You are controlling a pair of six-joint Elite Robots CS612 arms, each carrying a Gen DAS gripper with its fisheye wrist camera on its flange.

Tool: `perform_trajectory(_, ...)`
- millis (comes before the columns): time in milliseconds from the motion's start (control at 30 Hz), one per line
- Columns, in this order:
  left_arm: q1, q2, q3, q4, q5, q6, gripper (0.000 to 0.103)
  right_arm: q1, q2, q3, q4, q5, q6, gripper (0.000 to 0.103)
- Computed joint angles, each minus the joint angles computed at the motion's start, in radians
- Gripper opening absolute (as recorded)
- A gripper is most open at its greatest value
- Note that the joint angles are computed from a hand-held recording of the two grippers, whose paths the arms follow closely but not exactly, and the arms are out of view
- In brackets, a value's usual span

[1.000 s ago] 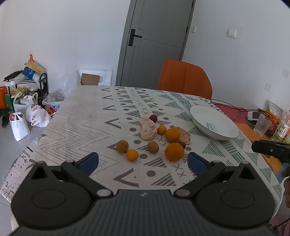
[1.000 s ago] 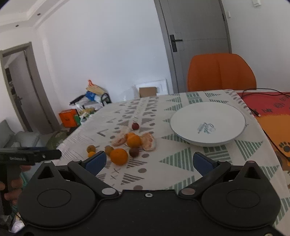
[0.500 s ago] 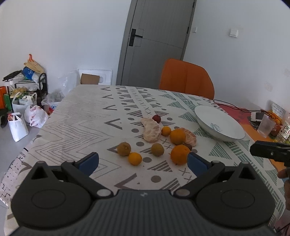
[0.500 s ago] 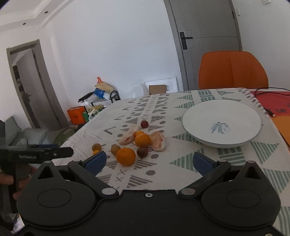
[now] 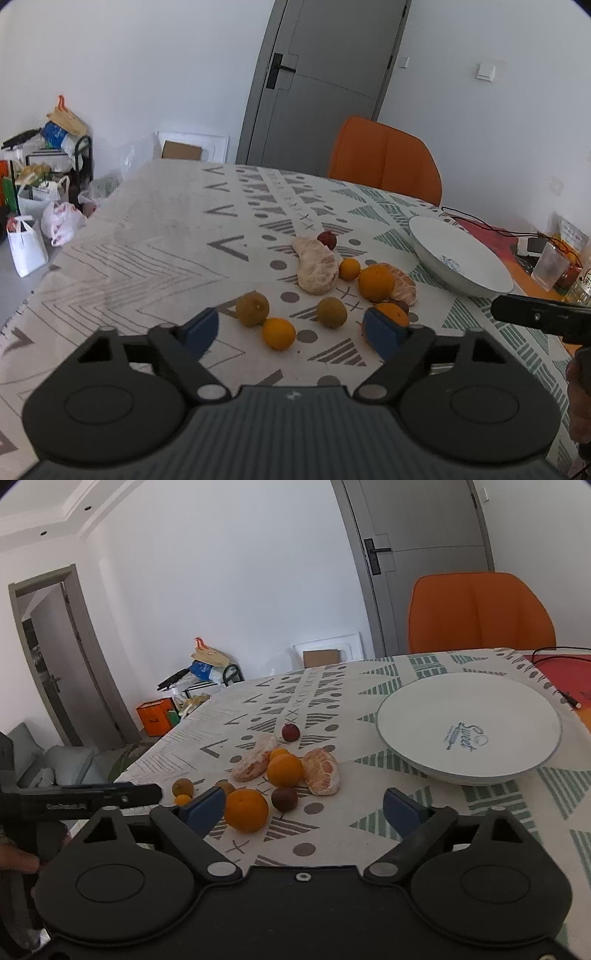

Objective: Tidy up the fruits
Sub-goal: 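Grasp the small orange with the left tool while the right tool grasps the dark plum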

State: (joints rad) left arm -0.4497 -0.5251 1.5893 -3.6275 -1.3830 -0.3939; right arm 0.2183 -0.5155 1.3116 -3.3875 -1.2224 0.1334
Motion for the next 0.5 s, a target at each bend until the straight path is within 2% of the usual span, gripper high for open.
perform_trajectory(67,0.000,0.005,-0.009,0.015,-0.006,0.004,0.073,0.001,0.007,-0.010,0.001,0.005,-0.002,0.085)
perform_trajectory(233,-0.002,0.018,-0.032,0.054,0.003,0.012,0.061,0.005,0.023,-0.039,0.027,0.000,-0.011,0.070)
perform_trajectory(267,-0.002,0.019,-0.035,0.063,0.005,0.006,0.056,0.005,0.027,-0.047,0.038,-0.002,-0.007,0.067)
perform_trajectory(333,-0.003,0.023,-0.042,0.080,0.016,-0.014,0.053,0.006,0.031,-0.061,0.073,0.003,-0.006,0.054)
perform_trajectory(400,-0.007,0.025,-0.045,0.097,0.045,-0.025,0.049,0.005,0.037,-0.076,0.106,0.019,-0.004,0.051)
perform_trajectory(433,-0.007,0.027,-0.047,0.101,0.048,-0.026,0.046,0.005,0.040,-0.081,0.116,0.023,-0.002,0.050)
perform_trajectory(500,-0.008,0.030,-0.048,0.100,0.056,-0.025,0.031,0.007,0.046,-0.094,0.135,0.018,-0.009,0.049)
